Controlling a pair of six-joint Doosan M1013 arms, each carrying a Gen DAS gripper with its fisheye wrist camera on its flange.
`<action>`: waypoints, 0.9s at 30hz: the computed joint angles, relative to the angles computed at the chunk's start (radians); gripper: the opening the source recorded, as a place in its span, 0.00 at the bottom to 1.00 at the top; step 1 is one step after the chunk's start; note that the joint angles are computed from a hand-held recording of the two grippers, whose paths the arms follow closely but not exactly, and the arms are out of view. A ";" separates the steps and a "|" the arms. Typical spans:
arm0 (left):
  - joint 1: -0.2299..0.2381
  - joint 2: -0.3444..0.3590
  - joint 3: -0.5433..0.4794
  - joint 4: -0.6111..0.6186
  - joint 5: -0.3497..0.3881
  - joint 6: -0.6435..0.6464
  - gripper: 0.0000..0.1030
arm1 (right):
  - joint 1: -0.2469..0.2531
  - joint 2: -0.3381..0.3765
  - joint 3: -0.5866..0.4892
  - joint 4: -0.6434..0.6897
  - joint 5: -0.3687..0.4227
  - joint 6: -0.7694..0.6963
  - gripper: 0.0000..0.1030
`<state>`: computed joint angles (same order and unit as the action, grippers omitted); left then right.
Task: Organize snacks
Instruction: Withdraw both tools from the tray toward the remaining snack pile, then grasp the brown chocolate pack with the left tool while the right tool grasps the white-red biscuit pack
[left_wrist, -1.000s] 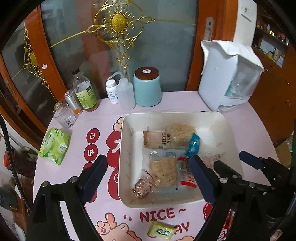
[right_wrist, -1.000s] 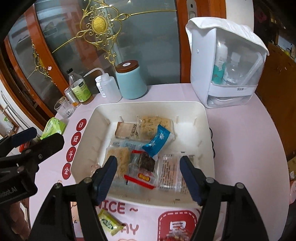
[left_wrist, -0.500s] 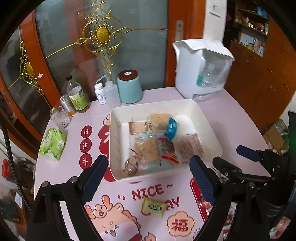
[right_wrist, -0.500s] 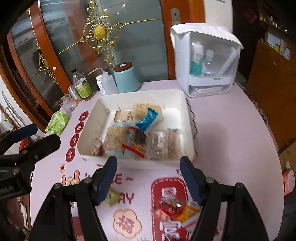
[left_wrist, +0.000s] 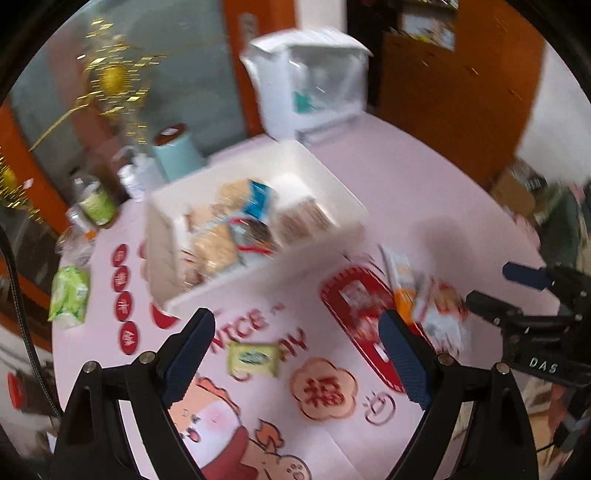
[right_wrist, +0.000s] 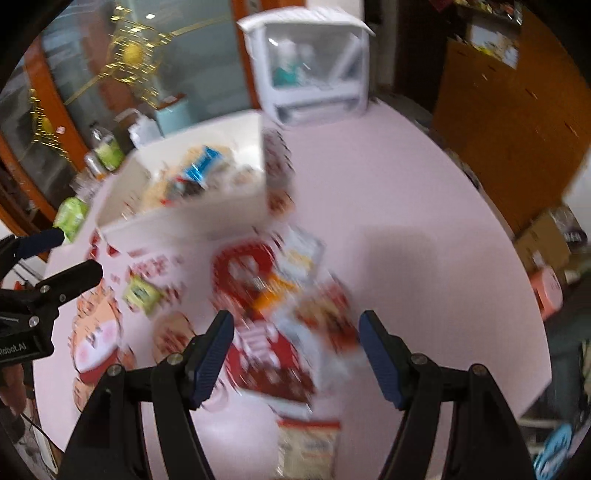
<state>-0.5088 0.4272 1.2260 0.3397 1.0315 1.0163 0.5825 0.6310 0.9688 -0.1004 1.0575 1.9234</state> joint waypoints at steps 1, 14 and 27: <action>-0.009 0.009 0.000 -0.019 0.005 0.031 0.87 | -0.003 -0.014 0.035 0.001 0.003 0.016 0.69; -0.081 0.128 -0.035 -0.146 0.052 0.491 0.87 | -0.015 -0.109 0.333 0.138 0.007 0.132 0.69; -0.083 0.236 -0.132 -0.254 0.165 0.774 0.87 | 0.025 -0.102 0.357 0.089 -0.061 0.155 0.77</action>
<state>-0.5914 0.6633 1.0936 0.0860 1.1966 1.7901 0.6075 0.5292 1.3255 -0.0117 0.9970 2.0785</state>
